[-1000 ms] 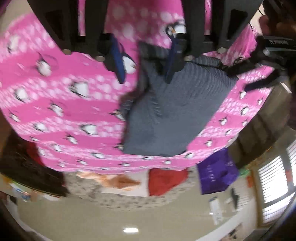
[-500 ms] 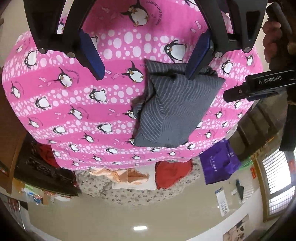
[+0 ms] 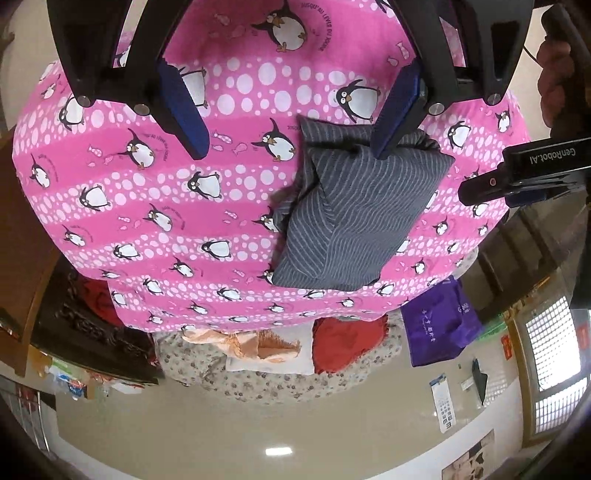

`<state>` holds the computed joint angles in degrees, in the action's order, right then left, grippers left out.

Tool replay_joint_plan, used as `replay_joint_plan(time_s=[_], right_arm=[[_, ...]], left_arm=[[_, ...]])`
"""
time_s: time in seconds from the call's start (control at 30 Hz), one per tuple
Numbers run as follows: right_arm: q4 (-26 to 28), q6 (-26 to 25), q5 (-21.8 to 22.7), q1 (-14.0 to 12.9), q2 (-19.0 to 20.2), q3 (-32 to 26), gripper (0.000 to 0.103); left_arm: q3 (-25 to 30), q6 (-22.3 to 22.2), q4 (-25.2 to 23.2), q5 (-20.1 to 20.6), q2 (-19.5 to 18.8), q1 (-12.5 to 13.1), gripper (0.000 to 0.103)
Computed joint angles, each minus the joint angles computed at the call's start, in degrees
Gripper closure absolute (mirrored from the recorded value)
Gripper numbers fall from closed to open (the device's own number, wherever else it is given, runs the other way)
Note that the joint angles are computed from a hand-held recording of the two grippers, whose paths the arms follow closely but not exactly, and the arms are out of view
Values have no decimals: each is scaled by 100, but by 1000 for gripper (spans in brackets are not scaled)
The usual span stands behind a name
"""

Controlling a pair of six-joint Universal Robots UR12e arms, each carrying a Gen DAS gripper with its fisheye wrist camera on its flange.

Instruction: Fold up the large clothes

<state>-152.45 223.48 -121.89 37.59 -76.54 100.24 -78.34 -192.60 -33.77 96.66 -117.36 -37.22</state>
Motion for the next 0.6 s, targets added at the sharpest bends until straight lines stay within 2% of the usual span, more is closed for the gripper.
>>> replay_joint_plan(time_s=[0.6], right_arm=[[-84,-37,201,-56,84,-9,16]], left_arm=[[100,-27,-230,8,-108,11,1]])
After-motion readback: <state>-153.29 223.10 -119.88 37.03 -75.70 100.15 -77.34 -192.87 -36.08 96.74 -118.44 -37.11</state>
